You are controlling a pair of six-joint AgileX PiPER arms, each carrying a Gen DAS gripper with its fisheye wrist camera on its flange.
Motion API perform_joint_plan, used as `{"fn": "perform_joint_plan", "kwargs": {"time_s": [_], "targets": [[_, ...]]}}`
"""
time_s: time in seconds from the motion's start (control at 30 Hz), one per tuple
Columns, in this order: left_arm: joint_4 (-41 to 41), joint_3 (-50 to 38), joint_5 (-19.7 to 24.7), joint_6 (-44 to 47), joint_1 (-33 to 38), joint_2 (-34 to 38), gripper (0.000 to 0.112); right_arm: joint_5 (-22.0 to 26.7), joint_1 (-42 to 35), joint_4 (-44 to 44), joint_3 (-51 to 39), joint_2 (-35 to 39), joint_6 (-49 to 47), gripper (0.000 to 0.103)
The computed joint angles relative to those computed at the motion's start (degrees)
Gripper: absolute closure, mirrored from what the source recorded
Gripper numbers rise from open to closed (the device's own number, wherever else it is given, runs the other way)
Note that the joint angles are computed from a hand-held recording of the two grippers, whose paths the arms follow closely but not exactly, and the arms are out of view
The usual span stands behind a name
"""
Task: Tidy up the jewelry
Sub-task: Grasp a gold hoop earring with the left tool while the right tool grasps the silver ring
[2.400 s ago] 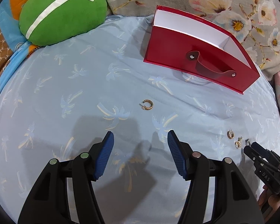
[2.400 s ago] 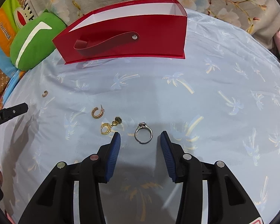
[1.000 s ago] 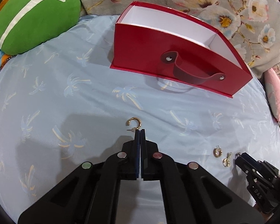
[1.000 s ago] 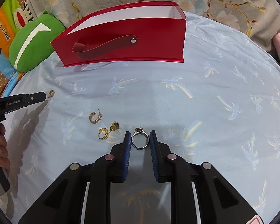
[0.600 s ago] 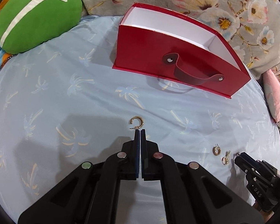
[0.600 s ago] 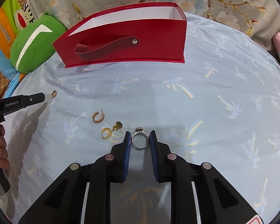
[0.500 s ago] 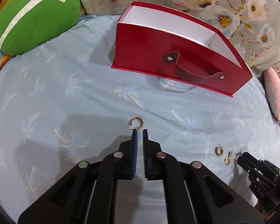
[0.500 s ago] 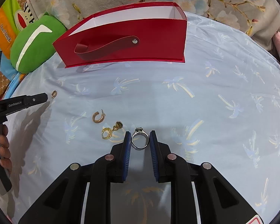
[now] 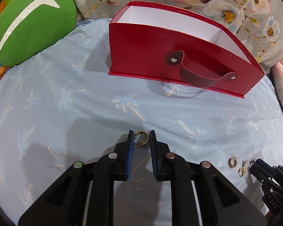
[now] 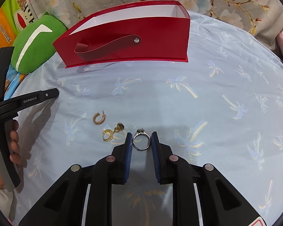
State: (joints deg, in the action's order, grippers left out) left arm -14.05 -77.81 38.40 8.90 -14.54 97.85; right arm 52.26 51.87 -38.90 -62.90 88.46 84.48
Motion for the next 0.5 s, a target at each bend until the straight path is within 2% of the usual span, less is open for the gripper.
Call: {"fn": "perform_joint_plan", "kwargs": {"time_s": [0.07, 0.3, 0.5], "targets": [[-2.8, 0.0, 1.0, 2.1, 1.0, -0.3, 0.097, 0.0, 0.0, -0.1, -0.1, 0.0, 0.0, 0.084], [-4.6, 0.6, 2.2, 3.5, 1.7, -3.4, 0.097, -0.3, 0.2, -0.5, -1.1, -1.0, 0.0, 0.084], [-6.4, -1.2, 4.8, 5.0, 1.8, -7.9, 0.097, 2.3, 0.8, -2.4, -4.5, -2.0, -1.3, 0.084]]}}
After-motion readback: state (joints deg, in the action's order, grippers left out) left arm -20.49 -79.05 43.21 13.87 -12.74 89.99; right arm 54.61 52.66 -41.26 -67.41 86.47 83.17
